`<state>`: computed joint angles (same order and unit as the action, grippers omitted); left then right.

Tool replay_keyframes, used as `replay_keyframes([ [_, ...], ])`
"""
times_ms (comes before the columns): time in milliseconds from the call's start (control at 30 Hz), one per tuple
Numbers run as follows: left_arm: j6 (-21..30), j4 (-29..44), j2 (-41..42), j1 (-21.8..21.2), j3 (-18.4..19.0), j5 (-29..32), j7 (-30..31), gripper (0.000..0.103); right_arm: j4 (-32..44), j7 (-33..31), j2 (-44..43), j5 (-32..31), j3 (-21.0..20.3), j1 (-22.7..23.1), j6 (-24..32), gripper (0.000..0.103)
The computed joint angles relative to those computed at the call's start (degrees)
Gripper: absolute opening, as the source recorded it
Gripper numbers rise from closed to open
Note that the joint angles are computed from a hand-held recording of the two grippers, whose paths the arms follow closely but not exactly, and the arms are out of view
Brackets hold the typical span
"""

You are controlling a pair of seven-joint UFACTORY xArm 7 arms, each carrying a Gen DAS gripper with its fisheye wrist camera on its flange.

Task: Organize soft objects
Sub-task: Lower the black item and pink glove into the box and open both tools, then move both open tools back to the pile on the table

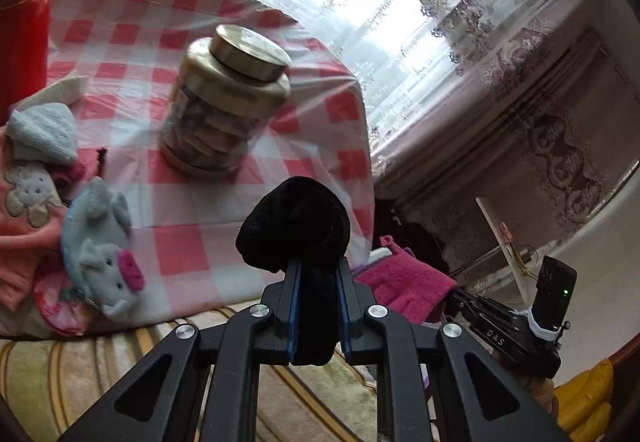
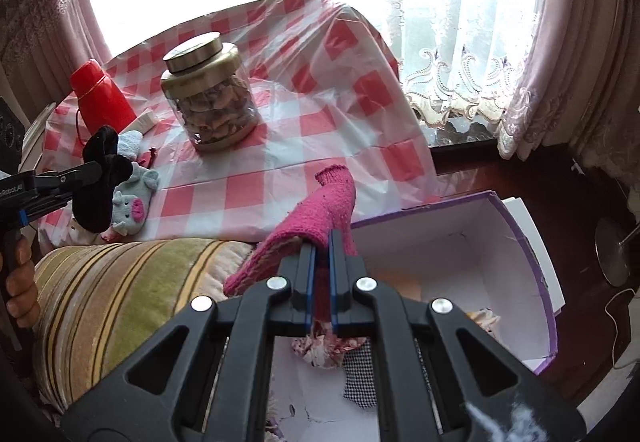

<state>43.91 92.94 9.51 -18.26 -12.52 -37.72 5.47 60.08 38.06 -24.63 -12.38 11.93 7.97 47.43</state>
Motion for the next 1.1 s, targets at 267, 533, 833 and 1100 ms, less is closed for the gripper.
replay_keyframes([
  [267,2.98,2.39,2.05,-3.98,-3.05,-0.39,1.27,0.02,-3.1,2.32,-4.02,-0.52,-0.62,-2.26,1.3,0.008],
  [533,5.86,4.03,2.89,-6.16,-3.67,0.17,3.38,0.059,-5.23,4.01,-6.24,0.25,-1.13,-3.38,0.39,0.079],
  [833,5.11,3.66,2.59,-6.18,-3.1,1.0,2.24,0.059,-5.24,3.31,-6.06,1.56,-0.92,-3.32,-1.13,0.079],
  [1100,3.79,2.35,0.95,-5.05,-1.88,2.13,1.15,0.059,-0.72,1.95,-0.99,1.28,0.61,-1.41,-1.48,0.079],
])
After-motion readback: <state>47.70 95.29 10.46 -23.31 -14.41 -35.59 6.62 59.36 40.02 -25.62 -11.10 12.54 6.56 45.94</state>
